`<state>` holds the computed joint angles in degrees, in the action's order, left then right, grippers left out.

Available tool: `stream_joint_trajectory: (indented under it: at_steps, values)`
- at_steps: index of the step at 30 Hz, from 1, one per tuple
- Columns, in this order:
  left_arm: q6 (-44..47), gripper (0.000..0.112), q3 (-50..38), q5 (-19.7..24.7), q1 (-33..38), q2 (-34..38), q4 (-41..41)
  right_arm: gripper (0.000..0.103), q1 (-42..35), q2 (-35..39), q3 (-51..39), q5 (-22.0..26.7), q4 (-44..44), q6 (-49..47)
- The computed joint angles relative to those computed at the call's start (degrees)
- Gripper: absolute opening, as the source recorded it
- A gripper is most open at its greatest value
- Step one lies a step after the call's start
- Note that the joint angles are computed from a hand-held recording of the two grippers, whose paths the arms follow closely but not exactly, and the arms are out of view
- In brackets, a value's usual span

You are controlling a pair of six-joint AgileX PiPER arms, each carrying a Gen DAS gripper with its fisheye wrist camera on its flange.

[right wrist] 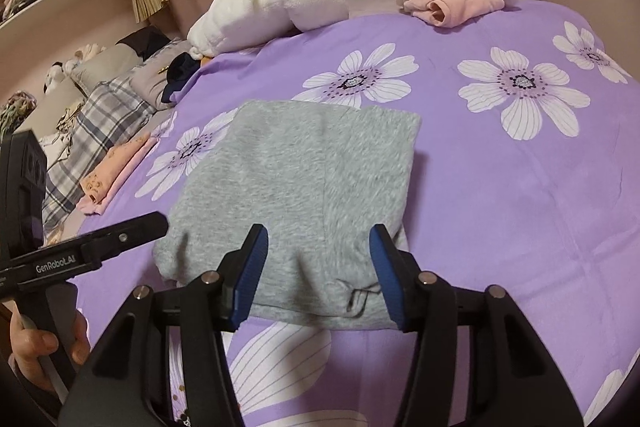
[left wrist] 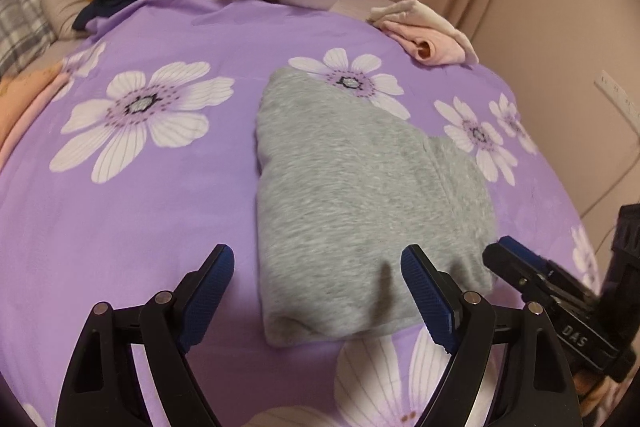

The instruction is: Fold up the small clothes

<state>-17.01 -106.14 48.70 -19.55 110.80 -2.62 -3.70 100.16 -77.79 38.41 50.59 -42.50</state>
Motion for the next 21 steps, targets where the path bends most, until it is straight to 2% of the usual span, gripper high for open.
stream_joint_trajectory:
  at_steps: [7, 16, 21]
  values:
    - [-0.69, 0.086, -3.41, 4.00, -1.22, 4.78, 2.21, 0.051, 1.33, 0.48, 0.45, -1.32, -6.00, 3.06]
    - [-0.93, 0.086, -1.95, 4.29, -1.67, 4.32, 2.56, 0.052, 1.69, 1.66, -0.04, -1.50, -11.06, 6.58]
    - [-1.06, 0.086, -0.82, 4.19, -1.67, 3.78, 2.30, 0.053, 0.39, 2.21, -0.18, 0.98, -10.21, 8.10]
